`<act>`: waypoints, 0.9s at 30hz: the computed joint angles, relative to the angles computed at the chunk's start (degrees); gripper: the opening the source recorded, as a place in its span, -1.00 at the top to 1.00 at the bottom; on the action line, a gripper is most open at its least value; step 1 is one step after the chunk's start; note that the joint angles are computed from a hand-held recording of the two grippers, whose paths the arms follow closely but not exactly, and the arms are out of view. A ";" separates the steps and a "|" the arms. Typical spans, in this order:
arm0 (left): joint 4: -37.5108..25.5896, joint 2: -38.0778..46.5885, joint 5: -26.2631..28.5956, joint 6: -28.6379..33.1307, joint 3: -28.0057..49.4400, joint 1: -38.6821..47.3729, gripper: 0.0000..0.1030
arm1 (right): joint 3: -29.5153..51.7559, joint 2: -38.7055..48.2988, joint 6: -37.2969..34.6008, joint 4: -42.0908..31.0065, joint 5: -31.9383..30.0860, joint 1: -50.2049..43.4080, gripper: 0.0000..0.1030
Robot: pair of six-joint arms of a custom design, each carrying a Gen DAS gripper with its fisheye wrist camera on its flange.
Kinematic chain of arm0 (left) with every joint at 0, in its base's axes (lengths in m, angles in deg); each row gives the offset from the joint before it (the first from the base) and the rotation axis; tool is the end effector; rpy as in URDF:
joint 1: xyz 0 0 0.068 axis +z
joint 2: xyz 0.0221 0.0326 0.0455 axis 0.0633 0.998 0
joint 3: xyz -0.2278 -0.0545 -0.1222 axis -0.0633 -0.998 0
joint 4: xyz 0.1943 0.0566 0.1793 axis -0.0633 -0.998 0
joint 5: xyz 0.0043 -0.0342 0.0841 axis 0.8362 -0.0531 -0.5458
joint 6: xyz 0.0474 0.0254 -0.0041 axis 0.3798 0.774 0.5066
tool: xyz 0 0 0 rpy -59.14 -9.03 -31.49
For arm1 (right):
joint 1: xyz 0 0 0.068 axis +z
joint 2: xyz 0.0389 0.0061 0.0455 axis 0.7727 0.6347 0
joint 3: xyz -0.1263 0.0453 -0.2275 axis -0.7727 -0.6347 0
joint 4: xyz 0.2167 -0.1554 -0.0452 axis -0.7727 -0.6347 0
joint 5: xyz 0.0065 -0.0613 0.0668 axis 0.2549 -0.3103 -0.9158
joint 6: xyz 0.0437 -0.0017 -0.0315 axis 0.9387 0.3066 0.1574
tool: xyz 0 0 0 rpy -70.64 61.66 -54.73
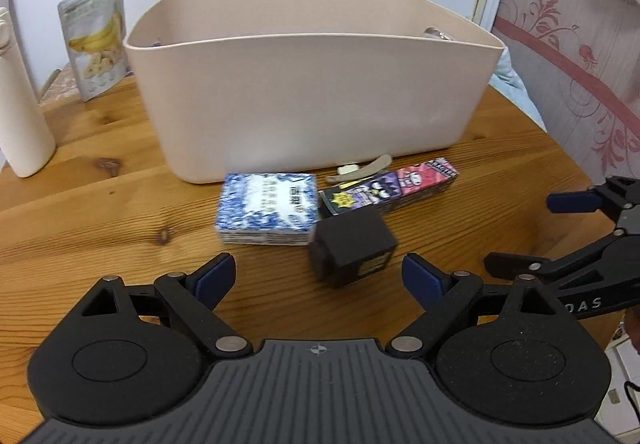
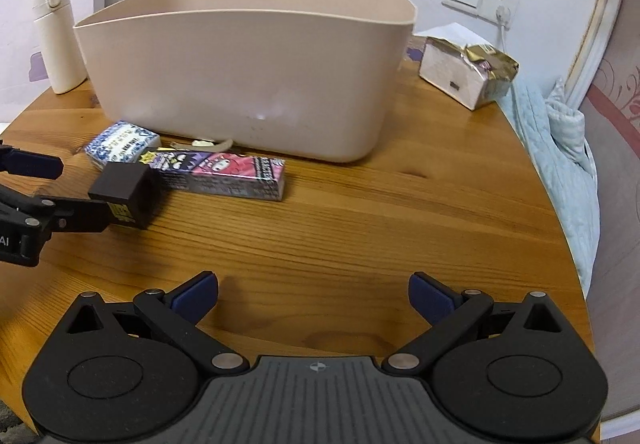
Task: Organize objects
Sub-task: 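Move both open grippers back toward the items beside the bin, then grasp the black cube with the left gripper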
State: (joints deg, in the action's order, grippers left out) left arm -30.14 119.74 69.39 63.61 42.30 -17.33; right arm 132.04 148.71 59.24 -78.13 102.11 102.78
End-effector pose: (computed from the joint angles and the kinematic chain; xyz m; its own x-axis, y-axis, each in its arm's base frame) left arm 0.2857 -0.1203 0.1381 -0.5787 0.4672 -0.6684 0.6698 0.7399 -0.0627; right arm 0.1801 0.1987 0.1530 -0.7702 0.0894 -0.6314 0.1603 0.9855 -0.0561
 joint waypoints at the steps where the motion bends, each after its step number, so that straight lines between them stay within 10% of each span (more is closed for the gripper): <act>1: 0.23 0.29 -0.22 -0.55 0.13 -0.52 -0.78 | -0.26 -0.09 0.05 0.12 -0.08 -0.09 -1.00; 17: 7.60 8.06 -8.89 -8.96 2.89 -5.15 -0.73 | -3.49 -0.62 -4.18 7.30 -1.48 -3.46 -1.00; 27: 9.58 6.00 -6.04 -2.84 0.07 -0.09 0.11 | -1.87 3.92 -11.05 16.21 -3.61 -7.56 -1.00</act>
